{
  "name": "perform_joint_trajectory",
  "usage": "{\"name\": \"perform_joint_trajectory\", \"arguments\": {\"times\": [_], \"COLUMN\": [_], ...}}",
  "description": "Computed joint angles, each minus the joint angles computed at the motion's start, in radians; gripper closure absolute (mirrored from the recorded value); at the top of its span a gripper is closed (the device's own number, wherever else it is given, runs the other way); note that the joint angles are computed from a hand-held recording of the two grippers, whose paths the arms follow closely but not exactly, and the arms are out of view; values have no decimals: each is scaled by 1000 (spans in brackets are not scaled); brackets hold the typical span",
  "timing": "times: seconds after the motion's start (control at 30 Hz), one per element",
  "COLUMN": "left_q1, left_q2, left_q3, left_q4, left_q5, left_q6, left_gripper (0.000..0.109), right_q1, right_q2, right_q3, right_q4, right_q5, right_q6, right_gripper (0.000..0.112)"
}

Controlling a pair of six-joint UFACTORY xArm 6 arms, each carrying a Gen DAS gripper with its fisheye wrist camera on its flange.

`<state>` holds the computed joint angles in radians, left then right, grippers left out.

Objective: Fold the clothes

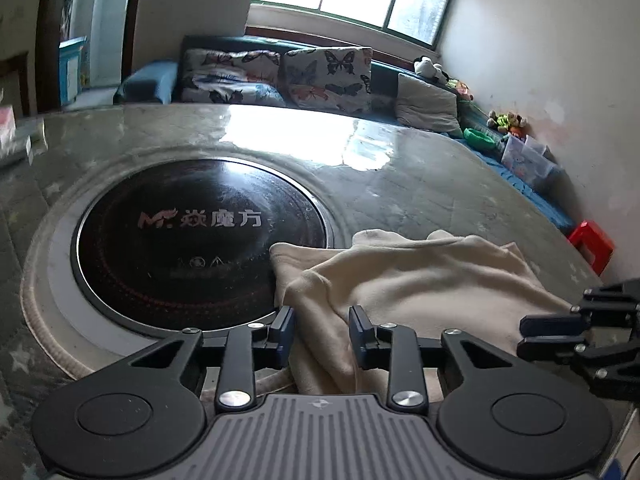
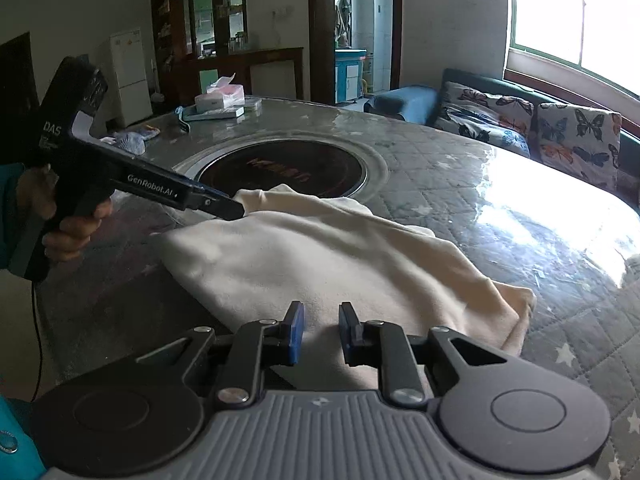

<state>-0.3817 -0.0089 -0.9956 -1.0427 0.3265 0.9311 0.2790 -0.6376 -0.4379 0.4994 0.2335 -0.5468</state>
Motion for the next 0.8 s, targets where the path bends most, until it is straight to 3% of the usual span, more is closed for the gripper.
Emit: {"name": "perform_joint_trajectory", "arguments": {"times": [0.07, 0.13, 0.33, 0.43, 0.63, 0.7, 0.8], "left_q1": [11, 24, 24, 1, -34, -33, -44], "left_q2": [2, 6, 6, 10, -13, -18, -2], "left_q3": [-7, -15, -14, -12, 2, -1, 2], "left_q4": [-14, -25, -13, -5, 5, -25, 28], "left_q5": [21, 37, 48, -5, -106, -105, -146], "left_q6": [-21, -34, -39, -2, 94, 155, 156], "left_gripper": [77, 88, 92, 102, 103, 103, 104], "right_q1": [0, -1, -4, -2, -4, -5, -3], "right_q2": [6, 9, 8, 11, 12, 15, 16], "right_q3": [-5, -8, -1, 0, 8, 9, 12], "right_q4": [19, 26, 26, 4, -49, -45, -68], "right_q5": [-2, -1, 2, -3, -11, -13, -19], "right_q6": [-13, -18, -15, -4, 35, 33, 44], "right_gripper": [94, 94, 93, 93, 88, 87, 86]}}
